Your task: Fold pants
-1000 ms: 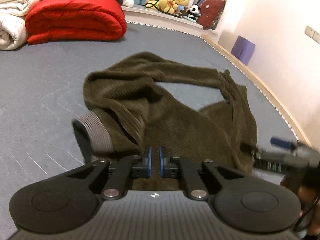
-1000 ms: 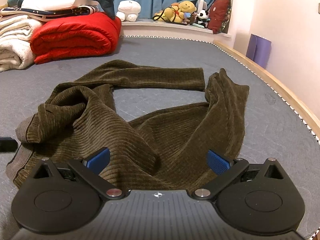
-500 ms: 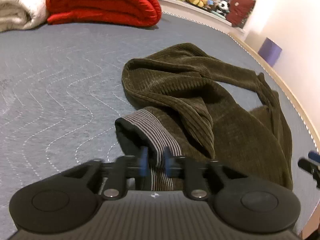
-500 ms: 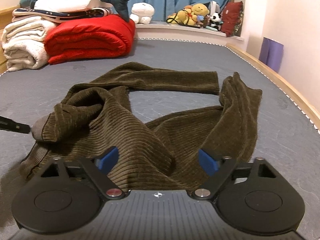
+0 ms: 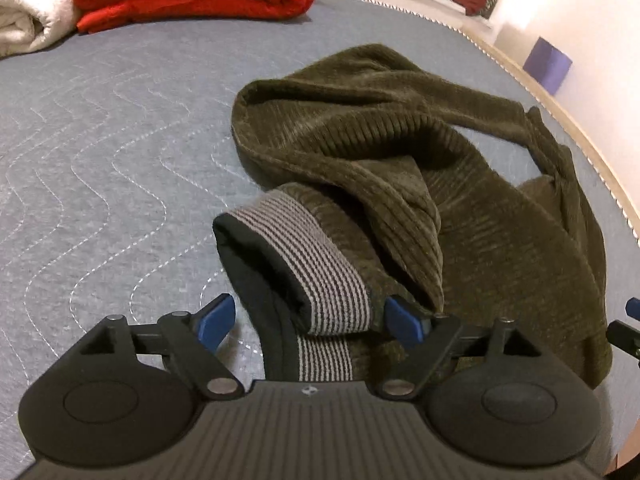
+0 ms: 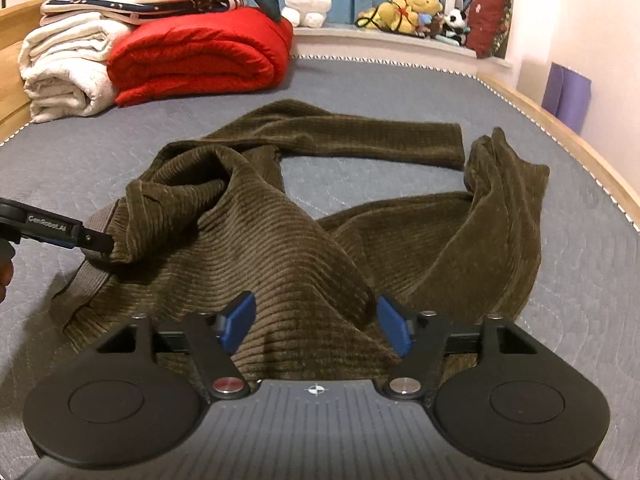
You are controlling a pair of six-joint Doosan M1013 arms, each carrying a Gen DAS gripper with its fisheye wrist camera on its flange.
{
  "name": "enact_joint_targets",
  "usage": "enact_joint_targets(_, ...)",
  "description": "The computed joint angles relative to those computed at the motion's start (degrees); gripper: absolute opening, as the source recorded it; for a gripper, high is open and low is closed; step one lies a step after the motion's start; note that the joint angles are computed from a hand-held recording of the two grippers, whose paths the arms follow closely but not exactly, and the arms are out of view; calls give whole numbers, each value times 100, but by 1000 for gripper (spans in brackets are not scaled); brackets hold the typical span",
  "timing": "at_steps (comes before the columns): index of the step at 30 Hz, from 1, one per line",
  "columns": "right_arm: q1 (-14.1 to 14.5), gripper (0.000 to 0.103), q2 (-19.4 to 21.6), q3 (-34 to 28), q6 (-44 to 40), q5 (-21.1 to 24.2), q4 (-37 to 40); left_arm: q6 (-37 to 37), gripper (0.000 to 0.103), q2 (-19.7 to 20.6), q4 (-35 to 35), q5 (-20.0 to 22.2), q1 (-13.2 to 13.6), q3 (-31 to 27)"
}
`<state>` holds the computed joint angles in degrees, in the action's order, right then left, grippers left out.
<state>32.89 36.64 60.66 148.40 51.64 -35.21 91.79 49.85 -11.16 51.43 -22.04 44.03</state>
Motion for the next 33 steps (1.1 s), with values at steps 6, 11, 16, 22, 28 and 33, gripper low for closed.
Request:
enact_joint_targets(6, -104, 78, 117, -154, -234, 330, 722, 238, 91, 254, 628, 911, -116, -375)
enact_joint_targets(11, -220, 81, 207, -230, -326, 599, 1422, 262, 88, 195, 388, 540, -109, -150)
enact_joint_targets(16, -254, 84, 283, -314, -308, 637, 1664, 465, 70, 94, 360, 154, -176, 73)
enact_joint_targets(22, -233, 53, 391, -481, -134, 711, 1485, 425, 31, -33, 341, -108, -144, 185)
enact_joint_targets(28, -98, 17, 486, -635, -146, 633, 1038, -116, 26, -377, 928, -833, -146, 637)
enact_joint_targets(33, 58, 0, 562, -833, -639, 77, 849, -1445, 25, -564, 1493, -1040, 1, 775)
